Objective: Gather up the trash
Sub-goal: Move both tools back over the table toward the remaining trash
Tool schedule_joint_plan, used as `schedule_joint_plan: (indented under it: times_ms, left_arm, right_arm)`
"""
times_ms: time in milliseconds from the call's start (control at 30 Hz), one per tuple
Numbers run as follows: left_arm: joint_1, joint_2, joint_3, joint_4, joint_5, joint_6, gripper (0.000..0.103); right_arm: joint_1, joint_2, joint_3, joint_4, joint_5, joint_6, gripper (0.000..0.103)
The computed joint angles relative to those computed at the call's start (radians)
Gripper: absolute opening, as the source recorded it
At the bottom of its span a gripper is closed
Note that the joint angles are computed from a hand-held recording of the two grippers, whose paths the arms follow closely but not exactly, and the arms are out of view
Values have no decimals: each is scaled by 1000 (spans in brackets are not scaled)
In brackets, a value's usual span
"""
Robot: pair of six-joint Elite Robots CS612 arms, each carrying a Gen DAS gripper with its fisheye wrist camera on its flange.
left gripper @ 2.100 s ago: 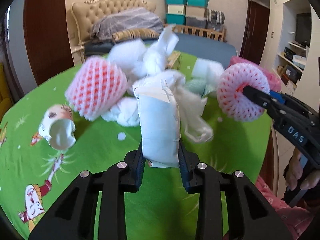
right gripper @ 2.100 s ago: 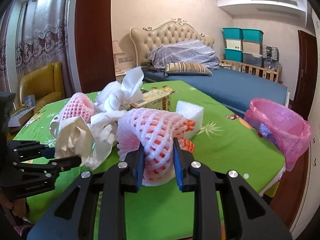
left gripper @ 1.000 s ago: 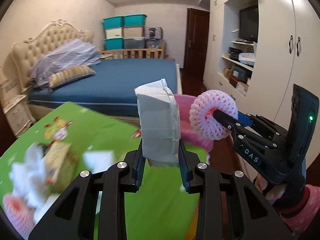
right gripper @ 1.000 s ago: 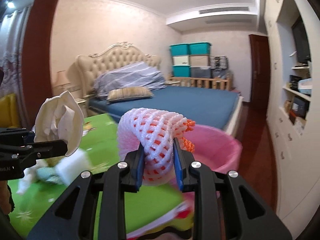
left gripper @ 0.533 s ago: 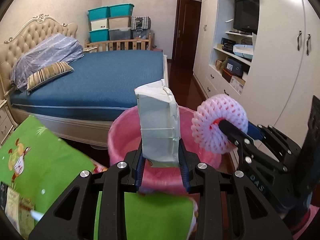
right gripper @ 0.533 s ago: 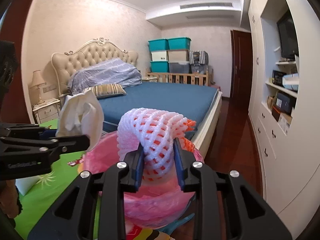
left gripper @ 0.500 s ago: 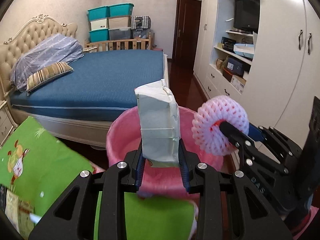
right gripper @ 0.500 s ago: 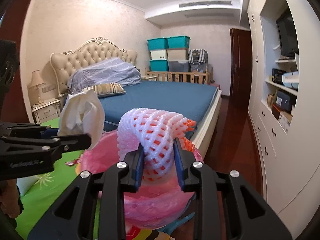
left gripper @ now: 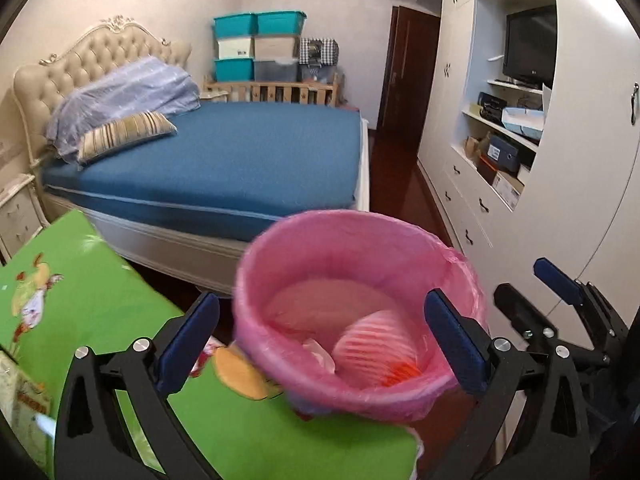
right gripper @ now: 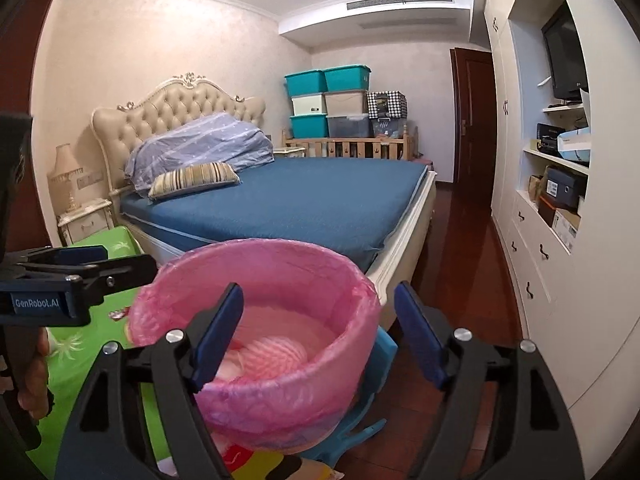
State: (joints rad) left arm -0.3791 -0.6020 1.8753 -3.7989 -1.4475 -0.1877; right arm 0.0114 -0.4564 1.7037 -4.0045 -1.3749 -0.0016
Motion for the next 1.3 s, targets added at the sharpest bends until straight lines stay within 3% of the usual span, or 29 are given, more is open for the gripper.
schedule_joint_plan:
  times_ms: [67, 133, 200, 300, 467, 700, 800, 1133, 1300]
  left_arm:
    - [-2, -14, 27, -11, 2, 19, 97]
    - [-17, -25, 65, -53, 58, 38, 97]
    - [-33, -32, 98, -107, 117, 61, 97]
    - [-55, -42, 159, -190, 170, 101, 97]
    - [-59, -58, 270, -288, 181, 106, 97]
    - [-32, -74, 402, -337, 208, -12, 97]
    - [-29, -67, 457, -391, 273, -39, 97]
    - [2, 19, 624, -571, 501, -202, 97]
    - [37, 78, 680, -631, 546, -300, 97]
  right_arm:
    - [2, -10, 23, -21, -2, 0, 78]
    - [7, -17, 46, -49, -4, -10, 79]
    - [11, -28, 76, -80, 2, -13, 87]
    - [9, -40, 112, -93, 52, 6, 88]
    - [20, -47, 161, -95, 117, 28, 88]
    - [80, -46, 186, -81, 173, 2, 88]
    - [102, -53, 192, -50, 209, -30, 88]
    - [177, -60, 187, 8, 244, -55, 88]
    - [215, -67, 176, 44, 221, -87, 88]
